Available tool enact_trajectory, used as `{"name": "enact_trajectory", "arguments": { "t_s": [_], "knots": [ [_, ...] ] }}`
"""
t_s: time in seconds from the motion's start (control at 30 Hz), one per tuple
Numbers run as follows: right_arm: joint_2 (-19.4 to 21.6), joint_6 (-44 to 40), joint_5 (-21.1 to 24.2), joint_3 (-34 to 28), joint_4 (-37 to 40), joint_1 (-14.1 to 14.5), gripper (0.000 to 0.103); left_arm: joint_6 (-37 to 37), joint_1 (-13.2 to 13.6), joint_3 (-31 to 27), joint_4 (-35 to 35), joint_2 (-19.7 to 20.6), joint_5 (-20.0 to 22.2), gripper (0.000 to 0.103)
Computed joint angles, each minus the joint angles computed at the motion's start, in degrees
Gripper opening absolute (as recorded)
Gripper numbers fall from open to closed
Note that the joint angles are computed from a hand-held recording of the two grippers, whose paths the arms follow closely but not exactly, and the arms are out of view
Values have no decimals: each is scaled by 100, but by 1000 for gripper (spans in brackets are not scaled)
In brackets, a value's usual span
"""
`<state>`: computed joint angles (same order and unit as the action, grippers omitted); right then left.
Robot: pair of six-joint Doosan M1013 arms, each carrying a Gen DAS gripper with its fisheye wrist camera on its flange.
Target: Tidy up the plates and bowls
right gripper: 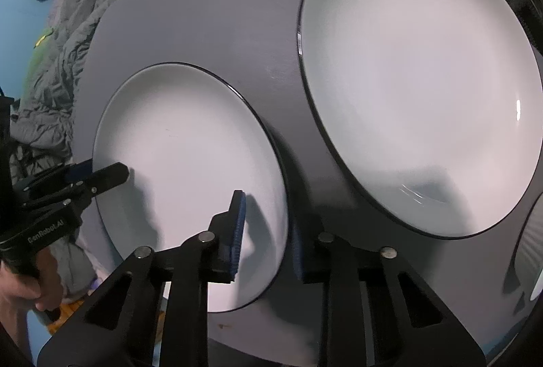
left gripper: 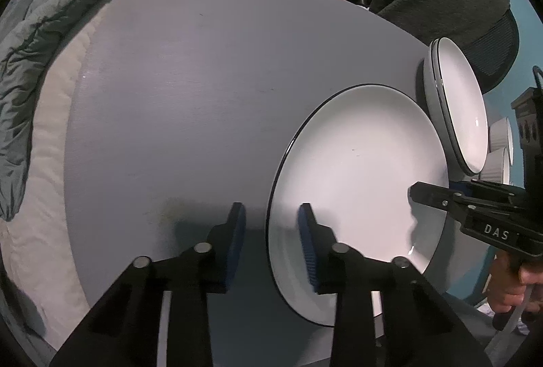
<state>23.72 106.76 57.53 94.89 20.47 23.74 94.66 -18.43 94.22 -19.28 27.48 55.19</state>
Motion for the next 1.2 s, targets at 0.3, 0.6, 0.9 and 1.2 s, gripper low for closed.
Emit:
{"name": "enact_trajectory", "arguments": {
  "t_s": [0.3,0.6,0.9,1.2],
  "knots": [
    [0,-184,62,51,361,-114,19,270,53,-24,-303,56,-3,19],
    [64,-258,241,-35,419,-139,18,119,87,30,-399,22,29,16],
    [123,-251,467,-179,350,-67,17,-255,55,93,-334,-37,157,17],
    [16,-311,717,-313,275,-106,16,-531,-21,138,-295,-262,108,18]
  ]
}}
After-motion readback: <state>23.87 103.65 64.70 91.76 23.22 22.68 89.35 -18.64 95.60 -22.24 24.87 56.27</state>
